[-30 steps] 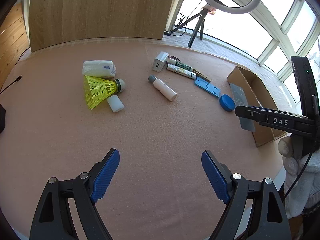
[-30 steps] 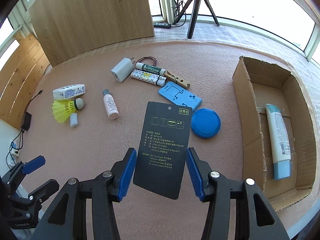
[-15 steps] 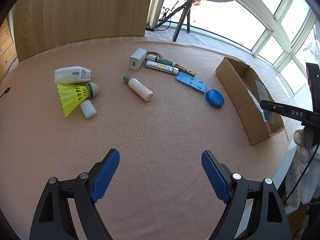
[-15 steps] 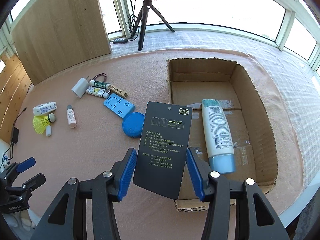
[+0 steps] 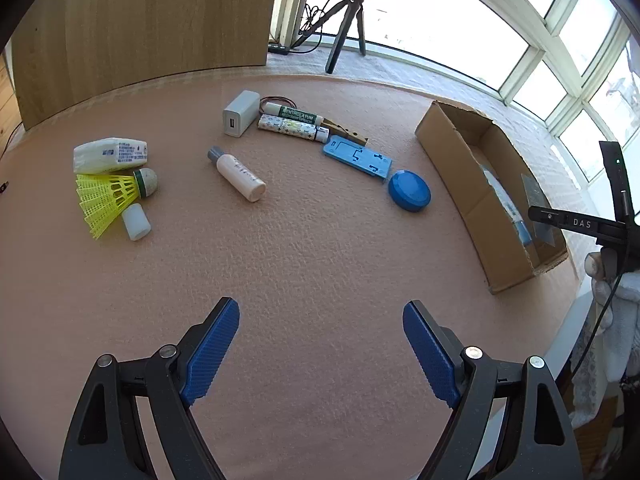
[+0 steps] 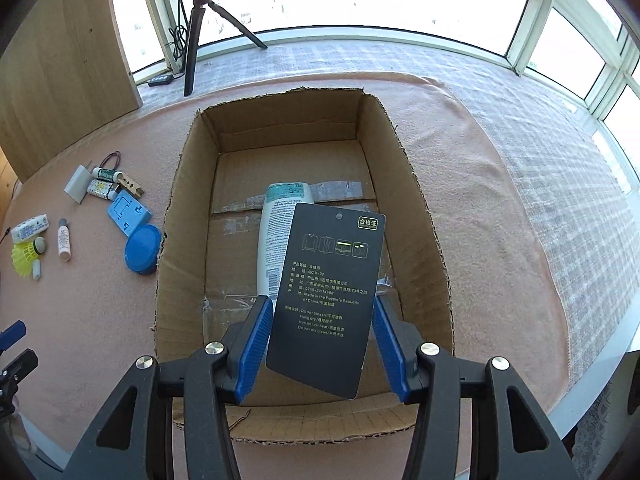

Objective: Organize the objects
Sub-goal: 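Carry the dark card with the right tool into the box, then release the card in the box and withdraw the right tool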

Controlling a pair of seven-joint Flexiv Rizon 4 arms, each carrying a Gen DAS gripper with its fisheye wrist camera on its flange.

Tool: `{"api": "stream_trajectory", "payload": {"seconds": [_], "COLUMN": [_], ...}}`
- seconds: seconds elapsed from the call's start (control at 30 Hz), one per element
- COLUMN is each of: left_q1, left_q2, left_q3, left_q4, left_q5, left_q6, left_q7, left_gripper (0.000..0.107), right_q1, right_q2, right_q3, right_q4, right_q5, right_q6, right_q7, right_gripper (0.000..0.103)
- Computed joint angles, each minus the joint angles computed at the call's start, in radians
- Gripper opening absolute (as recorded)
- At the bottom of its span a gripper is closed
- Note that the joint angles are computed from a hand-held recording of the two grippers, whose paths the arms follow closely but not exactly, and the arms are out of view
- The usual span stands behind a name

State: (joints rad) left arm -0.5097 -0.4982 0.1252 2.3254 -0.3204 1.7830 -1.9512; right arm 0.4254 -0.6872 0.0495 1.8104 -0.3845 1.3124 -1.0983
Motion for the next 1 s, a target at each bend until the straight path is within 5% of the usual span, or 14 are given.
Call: {"api": "stream_trajectory", "payload": {"seconds": [0.27,0.4,1.0], "left_q1": [-0.053,-0.057,-0.094], "left_q2": [-0.015,-0.018,-0.002], "left_q3": [0.041,0.043,0.097], "left_q4": [-0.034,-0.045,-0.029], "left_q5": [-0.005,0.007,0.042], "left_q6": [-0.031,-0.041,-0.055], "left_q7": [-0.01,-0.015,-0.058], "left_gripper": [0.087,0.087,0.087], "right_q1": [-0.055,-0.027,-0.074], "right_q2": [-0.018,-0.002,0.041], "right_q3": [0.044,0.003,0.121], "right_q4": [-0.018,0.006,0.039], "right_q5": [0.038,0.03,0.114], "right_q6": [-0.013,0.019,0.099], "right_q7": [-0.061,-0.043,-0.093], "right_gripper": [0.048,0.068,0.068]}}
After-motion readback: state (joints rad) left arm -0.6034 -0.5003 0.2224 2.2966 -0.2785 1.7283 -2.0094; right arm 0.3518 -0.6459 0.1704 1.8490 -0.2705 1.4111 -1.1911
